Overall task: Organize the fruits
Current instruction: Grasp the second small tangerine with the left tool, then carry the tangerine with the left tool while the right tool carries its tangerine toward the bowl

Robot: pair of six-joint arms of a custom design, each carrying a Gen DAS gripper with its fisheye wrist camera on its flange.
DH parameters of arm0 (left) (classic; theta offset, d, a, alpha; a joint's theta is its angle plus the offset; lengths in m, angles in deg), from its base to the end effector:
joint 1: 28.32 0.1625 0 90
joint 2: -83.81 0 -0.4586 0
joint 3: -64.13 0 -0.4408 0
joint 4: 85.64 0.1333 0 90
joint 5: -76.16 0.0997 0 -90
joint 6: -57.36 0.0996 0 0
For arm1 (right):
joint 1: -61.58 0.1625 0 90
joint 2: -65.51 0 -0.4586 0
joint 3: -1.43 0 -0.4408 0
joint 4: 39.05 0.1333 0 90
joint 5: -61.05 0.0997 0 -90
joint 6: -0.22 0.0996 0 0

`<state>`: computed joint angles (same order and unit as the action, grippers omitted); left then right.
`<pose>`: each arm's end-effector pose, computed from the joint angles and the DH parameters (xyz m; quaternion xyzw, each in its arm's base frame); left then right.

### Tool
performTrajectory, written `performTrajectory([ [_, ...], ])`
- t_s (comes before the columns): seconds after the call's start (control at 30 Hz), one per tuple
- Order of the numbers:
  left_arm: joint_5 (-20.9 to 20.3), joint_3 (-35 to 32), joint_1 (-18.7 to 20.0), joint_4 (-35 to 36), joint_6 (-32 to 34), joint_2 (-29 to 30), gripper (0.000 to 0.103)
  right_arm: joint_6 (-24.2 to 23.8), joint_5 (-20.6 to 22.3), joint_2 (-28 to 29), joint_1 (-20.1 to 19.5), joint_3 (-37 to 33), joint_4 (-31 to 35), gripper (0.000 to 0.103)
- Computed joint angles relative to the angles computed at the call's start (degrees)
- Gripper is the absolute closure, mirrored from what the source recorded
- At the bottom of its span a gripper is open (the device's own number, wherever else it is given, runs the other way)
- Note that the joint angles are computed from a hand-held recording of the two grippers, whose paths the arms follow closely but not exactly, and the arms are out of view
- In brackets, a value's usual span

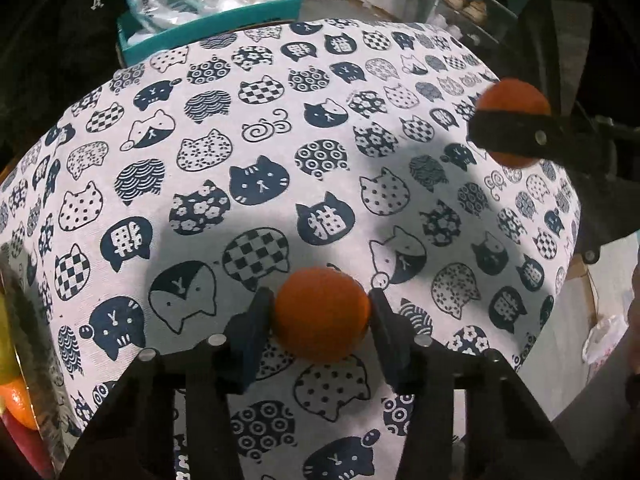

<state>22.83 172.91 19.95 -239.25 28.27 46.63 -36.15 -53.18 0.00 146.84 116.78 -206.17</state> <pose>-0.2503 -0.5702 -0.0716 0.1260 0.9388 -0.1279 0.2941 0.0421 -0.6102 0.2079 0.2113 -0.9277 0.1443 0.2719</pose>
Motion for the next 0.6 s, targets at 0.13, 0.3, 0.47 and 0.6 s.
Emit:
performTrajectory([
  [0.13,0.3,0.3,-0.2,-0.4,0.4,0.0,0.055,0.2,0.1,0.0,0.1,0.0,-0.2,0.054],
  [0.3,2.2,1.0,-0.5,-0.4,-1.3,-1.2,0.055,0.1,0.6,-0.2,0.5,0.0,-0.9,0.054],
  [0.47,5.3,1.9,-1.5,-2.5,-1.4,-2.9,0.056,-0.7,1.3,-0.5,1.2,0.2,-2.0,0.054],
  [0.6,8.3,2.6,-2.8,-4.3,-0.7,-4.6,0.056,-1.2,2.5,-1.1,2.0,0.4,-2.5,0.054],
])
